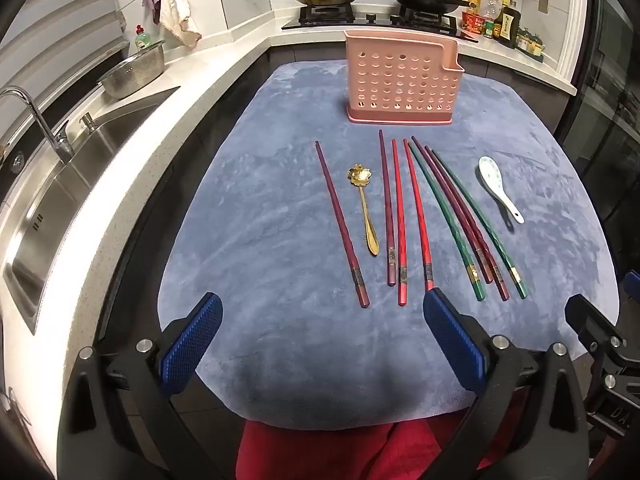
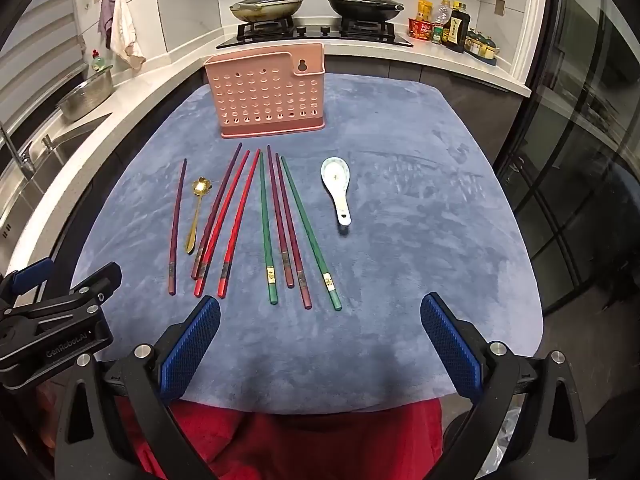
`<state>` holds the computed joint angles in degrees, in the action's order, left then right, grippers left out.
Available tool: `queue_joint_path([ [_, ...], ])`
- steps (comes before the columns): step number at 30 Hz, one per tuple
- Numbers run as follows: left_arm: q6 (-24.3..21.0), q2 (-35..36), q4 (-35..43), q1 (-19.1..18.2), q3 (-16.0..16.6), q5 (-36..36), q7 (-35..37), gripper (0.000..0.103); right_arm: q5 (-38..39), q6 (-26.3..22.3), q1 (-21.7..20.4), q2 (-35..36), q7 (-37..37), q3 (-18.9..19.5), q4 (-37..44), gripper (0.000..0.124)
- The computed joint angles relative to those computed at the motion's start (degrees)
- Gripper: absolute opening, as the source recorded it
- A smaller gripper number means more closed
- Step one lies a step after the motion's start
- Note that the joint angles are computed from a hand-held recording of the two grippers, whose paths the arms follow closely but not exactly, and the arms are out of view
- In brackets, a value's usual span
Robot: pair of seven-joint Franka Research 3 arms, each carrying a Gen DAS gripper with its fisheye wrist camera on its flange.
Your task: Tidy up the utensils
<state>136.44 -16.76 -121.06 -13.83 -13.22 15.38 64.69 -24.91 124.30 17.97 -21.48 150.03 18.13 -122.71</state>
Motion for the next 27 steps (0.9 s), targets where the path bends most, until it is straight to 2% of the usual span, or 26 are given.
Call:
queue_joint_path([
  [27, -0.16, -0.04, 0.12, 0.12, 0.36, -0.29, 0.48, 0.096, 0.59, 0.87, -0.10, -0.07, -0.62, -0.09, -0.37, 0.096],
])
